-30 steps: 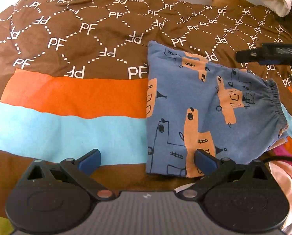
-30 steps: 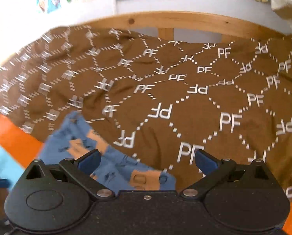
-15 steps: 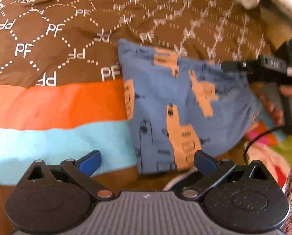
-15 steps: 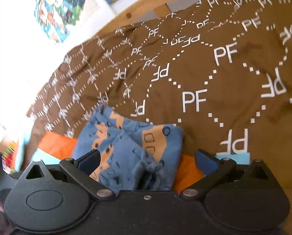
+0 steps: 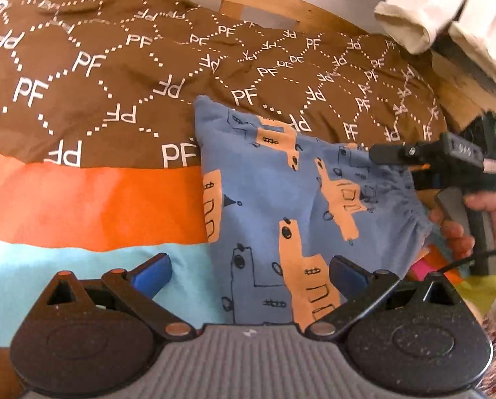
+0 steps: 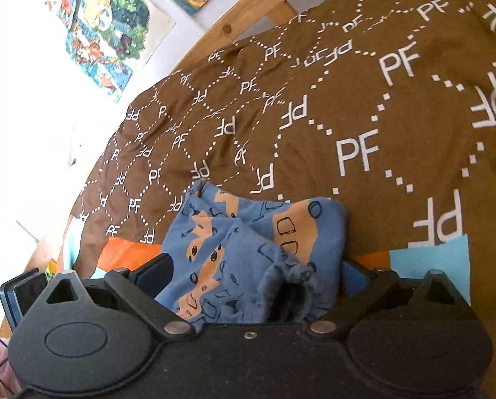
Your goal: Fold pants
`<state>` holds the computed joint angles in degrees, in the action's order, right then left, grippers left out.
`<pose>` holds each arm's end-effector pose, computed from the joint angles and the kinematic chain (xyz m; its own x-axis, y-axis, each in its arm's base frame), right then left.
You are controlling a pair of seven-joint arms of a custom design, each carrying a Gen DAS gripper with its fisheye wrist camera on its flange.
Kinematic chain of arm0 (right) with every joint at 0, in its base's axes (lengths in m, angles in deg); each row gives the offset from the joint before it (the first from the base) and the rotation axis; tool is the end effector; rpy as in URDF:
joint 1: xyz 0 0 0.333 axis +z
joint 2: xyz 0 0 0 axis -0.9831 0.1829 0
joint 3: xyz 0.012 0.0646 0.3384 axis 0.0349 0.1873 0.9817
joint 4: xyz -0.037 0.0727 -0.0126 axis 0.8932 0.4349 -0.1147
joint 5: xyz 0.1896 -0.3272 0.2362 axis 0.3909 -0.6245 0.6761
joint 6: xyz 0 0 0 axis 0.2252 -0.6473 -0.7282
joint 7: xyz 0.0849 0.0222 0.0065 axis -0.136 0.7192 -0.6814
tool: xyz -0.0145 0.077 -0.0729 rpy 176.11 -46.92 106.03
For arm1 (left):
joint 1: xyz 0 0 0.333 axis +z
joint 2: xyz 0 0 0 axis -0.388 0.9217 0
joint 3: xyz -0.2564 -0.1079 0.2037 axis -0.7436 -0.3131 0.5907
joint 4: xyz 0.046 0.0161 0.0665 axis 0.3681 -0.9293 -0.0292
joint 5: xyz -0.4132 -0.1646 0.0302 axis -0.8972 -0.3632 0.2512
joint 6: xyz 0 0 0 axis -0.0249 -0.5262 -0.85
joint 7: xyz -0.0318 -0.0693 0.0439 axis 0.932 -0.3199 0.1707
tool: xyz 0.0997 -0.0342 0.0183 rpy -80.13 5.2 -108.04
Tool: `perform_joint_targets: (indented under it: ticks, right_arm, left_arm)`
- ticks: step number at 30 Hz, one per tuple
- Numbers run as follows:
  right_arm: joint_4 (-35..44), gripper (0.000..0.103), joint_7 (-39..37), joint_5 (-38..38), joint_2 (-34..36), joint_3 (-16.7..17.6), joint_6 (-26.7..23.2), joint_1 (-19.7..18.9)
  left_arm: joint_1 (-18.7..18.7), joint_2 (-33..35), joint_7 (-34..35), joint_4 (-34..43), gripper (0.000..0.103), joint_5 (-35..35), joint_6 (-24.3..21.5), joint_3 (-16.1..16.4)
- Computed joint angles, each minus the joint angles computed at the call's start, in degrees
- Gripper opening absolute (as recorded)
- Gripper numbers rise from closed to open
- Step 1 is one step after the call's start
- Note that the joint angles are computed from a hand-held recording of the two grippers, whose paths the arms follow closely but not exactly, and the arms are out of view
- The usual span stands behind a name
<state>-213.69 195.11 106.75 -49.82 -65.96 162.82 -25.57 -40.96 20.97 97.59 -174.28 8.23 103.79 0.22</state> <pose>0.3989 0.1476 0.4896 0.0618 -0.7134 -0.6981 -0.7801 0.4017 -0.4796 0.4106 -0.1281 0.4678 -0.4913 -0.8110 0.3177 -0.7443 0.2014 -0.6368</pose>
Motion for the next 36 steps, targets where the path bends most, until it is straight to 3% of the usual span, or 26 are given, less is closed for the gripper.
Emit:
perform_joint_targets:
  ticks: [1, 2, 4, 6, 9, 11, 16, 18, 24, 31, 36]
  right_arm:
    - [-0.2, 0.091, 4.0, -3.2, 0.2, 1.3, -0.7, -2.0]
    - [-0.2, 0.089, 4.0, -2.9, 0.3, 1.8, -0.8, -2.4]
    - [-0.2, 0.081, 3.3, -0.4, 1.0, 5.9, -2.2, -6.3]
    - [-0.4, 0.079, 4.6, -1.1, 1.5, 9.2, -2.9, -9.5]
    - [-0.8, 0.075, 6.3, -1.5, 2.1, 11.7, -2.0, -11.6]
    - [-1.1, 0.07, 7.9, -2.3, 2.4, 13.7, -1.7, -13.5]
    - [-2.4, 0.046, 12.5, -3.9, 1.9, 16.2, -1.3, -16.8]
    - [-3.0, 0.044, 13.7, -4.3, 1.7, 15.8, -0.5, -16.6]
    - [-3.0, 0.044, 18.2, -7.5, 2.3, 19.2, -0.3, -19.6]
    - [-0.7, 0.044, 25.9, -14.2, 3.0, 29.8, -5.8, -29.2]
    - [-1.1, 0.044, 29.1, -17.0, 2.9, 30.9, -5.2, -30.5]
  left_arm:
    - [0.0, 0.0, -0.6, 0.2, 0.102, -0.5, -0.7, 0.4]
    - [0.0, 0.2, -1.0, 0.4, 0.102, -1.3, -1.1, 0.8]
    - [0.1, 0.2, -1.6, 0.5, 0.099, -2.6, -1.8, 1.2]
    - [0.4, 0.4, -1.8, 0.7, 0.094, -3.2, -1.8, 1.0]
    - [0.4, 0.5, -1.0, 1.2, 0.077, -4.3, -3.7, 1.8]
    - [0.9, 1.4, -1.6, 2.1, 0.072, -4.5, -7.3, 2.3]
    - [2.6, 1.4, -2.4, 1.7, 0.058, -4.4, -6.5, 0.1]
    - [3.1, 1.8, -3.8, 2.0, 0.055, -4.0, -6.8, 0.0]
    - [3.7, 2.1, -4.7, 2.2, 0.051, -3.6, -6.8, -0.4]
    - [3.4, 2.1, -5.2, 2.4, 0.048, -2.4, -7.2, -0.3]
    - [3.7, 2.3, -5.4, 2.5, 0.046, -2.7, -7.7, -0.1]
